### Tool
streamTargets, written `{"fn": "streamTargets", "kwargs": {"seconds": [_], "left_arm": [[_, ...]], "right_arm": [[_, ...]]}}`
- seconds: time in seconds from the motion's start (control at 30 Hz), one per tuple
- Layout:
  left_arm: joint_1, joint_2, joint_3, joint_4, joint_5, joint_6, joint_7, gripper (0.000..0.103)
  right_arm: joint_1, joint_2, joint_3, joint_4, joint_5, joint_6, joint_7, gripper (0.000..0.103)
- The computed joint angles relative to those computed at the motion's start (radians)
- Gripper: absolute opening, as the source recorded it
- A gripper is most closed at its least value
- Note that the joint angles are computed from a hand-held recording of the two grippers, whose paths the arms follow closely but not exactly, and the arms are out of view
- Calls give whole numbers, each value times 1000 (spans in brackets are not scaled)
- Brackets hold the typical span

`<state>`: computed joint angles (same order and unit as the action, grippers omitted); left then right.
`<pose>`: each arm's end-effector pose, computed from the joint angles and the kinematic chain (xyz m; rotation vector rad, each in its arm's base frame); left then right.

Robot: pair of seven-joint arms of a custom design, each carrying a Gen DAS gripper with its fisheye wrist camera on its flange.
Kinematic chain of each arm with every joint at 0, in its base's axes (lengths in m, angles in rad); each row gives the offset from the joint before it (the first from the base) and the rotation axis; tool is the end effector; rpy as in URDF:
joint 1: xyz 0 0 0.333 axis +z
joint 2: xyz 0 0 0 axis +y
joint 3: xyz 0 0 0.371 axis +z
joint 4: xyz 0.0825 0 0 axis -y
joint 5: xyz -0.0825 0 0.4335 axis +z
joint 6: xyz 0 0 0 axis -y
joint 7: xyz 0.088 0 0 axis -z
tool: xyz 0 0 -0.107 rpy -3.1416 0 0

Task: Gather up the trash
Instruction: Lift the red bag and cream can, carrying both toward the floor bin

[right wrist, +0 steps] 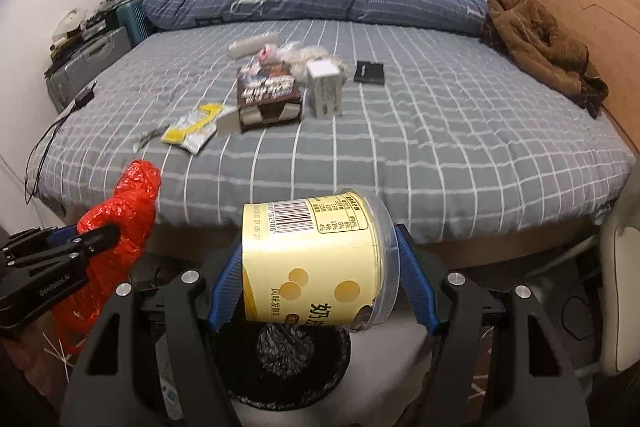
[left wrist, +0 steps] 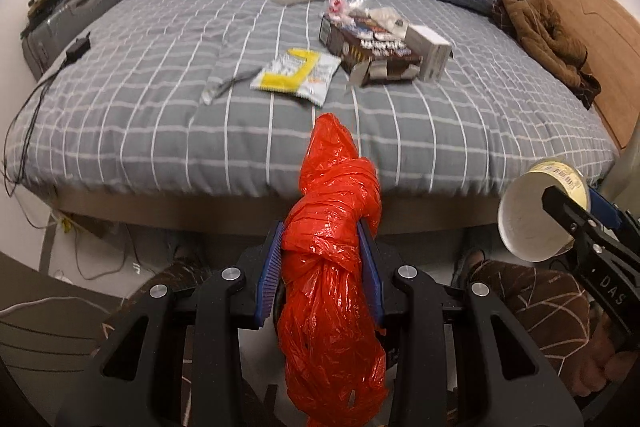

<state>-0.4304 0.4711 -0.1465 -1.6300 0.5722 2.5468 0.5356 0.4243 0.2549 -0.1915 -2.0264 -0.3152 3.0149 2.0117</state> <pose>0.6612 -0.4170 0.4213 -2.0057 1.8416 -0.6315 0.6639 0.1900 0.4296 -1.8655 1.6637 -0.6428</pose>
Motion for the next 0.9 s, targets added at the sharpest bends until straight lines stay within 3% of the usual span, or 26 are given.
{"fn": "streamTargets", "kwargs": {"seconds": [0.2,0.4,0.6,0.9], "left_arm": [[6,3,-8,-52,-21,31,-13,35],[9,31,-18,-69,-54,39,7,35],[4,88,-21,-51,-76,54,36,35],[12,188,-17,17,-134,39,111,35]], "right_arm": [[16,13,1,-27,-5,0,7,66],[-36,46,74,-34,123,-15,-89,66],[-15,94,58,-32,174,-24,-121,66],[-33,204,90,41,273,-66,-214,66]]}}
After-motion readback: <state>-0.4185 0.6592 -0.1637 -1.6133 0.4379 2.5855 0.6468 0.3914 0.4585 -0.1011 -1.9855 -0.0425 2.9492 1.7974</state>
